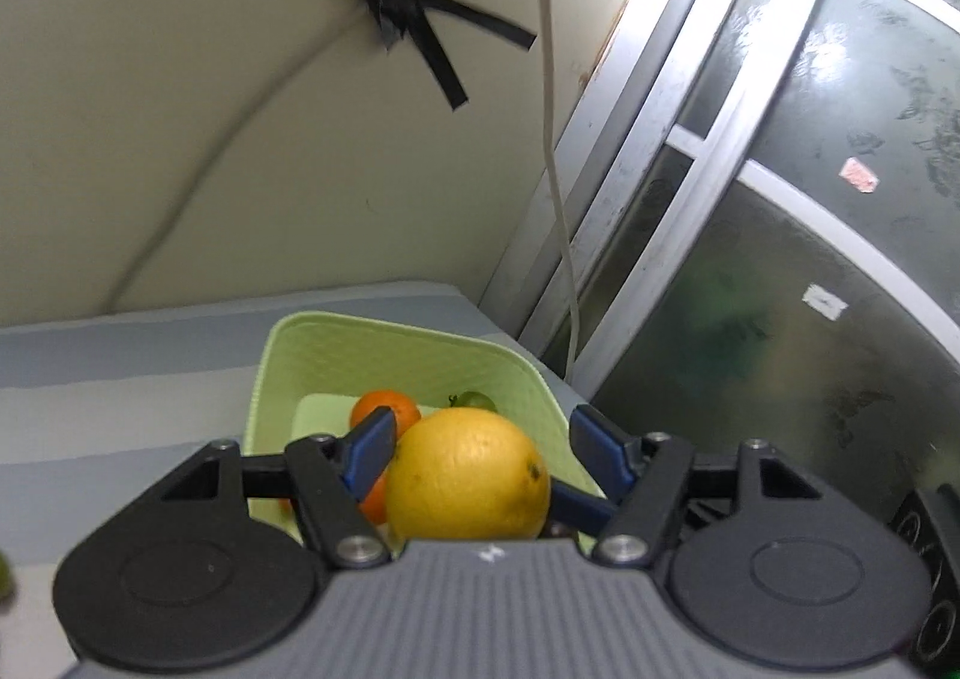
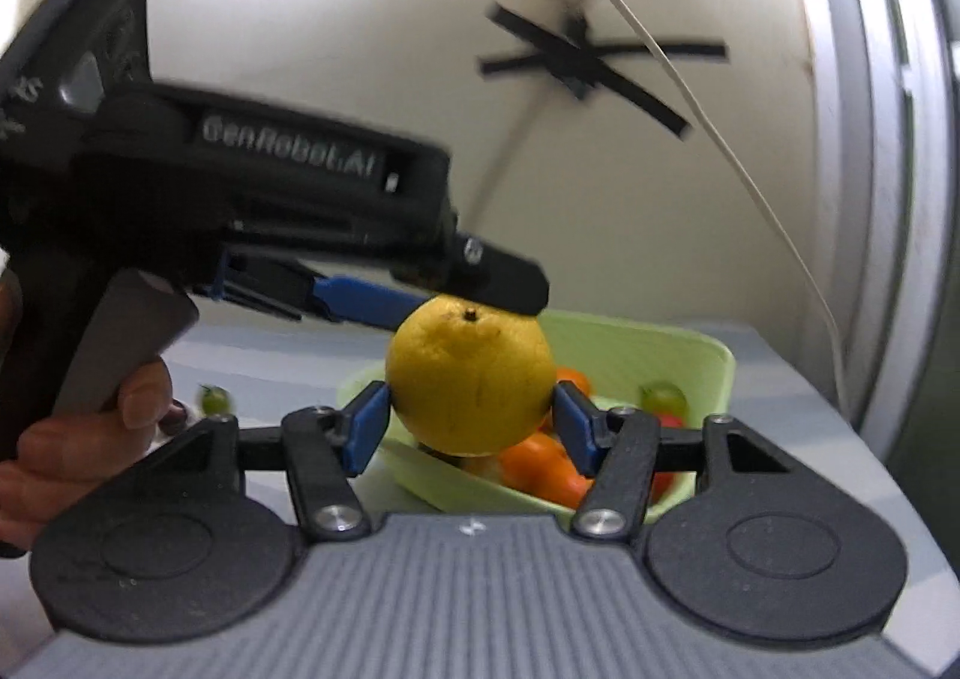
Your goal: Organize fruits
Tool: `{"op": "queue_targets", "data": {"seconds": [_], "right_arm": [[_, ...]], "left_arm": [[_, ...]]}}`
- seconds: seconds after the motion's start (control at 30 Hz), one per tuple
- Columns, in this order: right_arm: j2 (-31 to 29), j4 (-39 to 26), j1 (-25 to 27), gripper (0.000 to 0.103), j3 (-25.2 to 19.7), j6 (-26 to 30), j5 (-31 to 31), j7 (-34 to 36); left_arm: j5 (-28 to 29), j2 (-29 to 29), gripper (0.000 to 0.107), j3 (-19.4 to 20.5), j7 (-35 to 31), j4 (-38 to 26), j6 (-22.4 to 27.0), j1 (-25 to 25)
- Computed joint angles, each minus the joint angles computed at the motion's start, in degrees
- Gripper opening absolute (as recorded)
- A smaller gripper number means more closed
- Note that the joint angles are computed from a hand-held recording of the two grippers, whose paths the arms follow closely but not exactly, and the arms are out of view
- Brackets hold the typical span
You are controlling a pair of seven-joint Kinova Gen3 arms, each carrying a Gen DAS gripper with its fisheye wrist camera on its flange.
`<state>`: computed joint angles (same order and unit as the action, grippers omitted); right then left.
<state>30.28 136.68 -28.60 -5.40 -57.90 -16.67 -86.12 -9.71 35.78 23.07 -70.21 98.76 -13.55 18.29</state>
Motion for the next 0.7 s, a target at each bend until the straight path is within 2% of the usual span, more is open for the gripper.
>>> {"op": "queue_targets", "data": {"seconds": [0.07, 0.1, 0.17, 0.23, 0.3, 0.43, 0.5, 0.57, 0.63, 0.7], "right_arm": [[0.37, -0.97, -4.12, 0.063, 4.01, 1.86, -3.03, 0.18], [0.75, -1.02, -6.78, 0.068, 6.41, 1.4, -4.7, 0.28], [2.09, -0.22, -12.09, 0.071, 10.14, -2.33, -8.71, 0.15], [3.89, 1.29, -17.39, 0.07, 14.49, -6.99, -11.54, -3.01], [5.61, 3.24, -20.89, 0.07, 17.85, -11.65, -12.68, -7.67], [7.16, 8.12, -19.55, 0.069, 19.76, -20.97, -7.68, -16.99], [7.1, 10.07, -15.95, 0.062, 17.42, -25.63, -3.02, -19.45], [6.33, 10.01, -10.65, 0.057, 12.5, -27.49, 1.64, -19.04], [4.63, 9.52, -6.13, 0.051, 7.19, -25.63, 6.3, -17.05], [3.48, 7.91, -1.72, 0.043, 1.88, -20.97, 10.96, -13.28]], "left_arm": [[0.74, 0.91, 0.066, -0.01, -0.33, -1.2, 0.66, 0.34], [2.24, 0.78, 0.066, -0.05, -1.57, -0.64, -0.26, 0.41], [6.54, -0.25, 0.069, 0.95, -5.86, 2.2, -4.43, -0.59], [10.37, -3.44, 0.071, 0.79, -8.68, 7.07, -9.09, -1.64], [14.99, -7.89, 0.073, -3.51, -9.2, 12.38, -12.82, 0.88], [24.31, -17.24, 0.077, -14.13, -14.03, 22.99, -14.89, 6.84], [28.97, -20.11, 0.077, -19.44, -16.82, 28.3, -16.16, 10.44], [33.63, -20.65, 0.077, -24.75, -20.75, 32.41, -19.08, 14.93], [38.05, -20.06, 0.077, -29.85, -23.02, 34.15, -18.26, 19.51], [39.42, -19.13, 0.077, -31.64, -22.71, 34.82, -16.82, 20.97]]}}
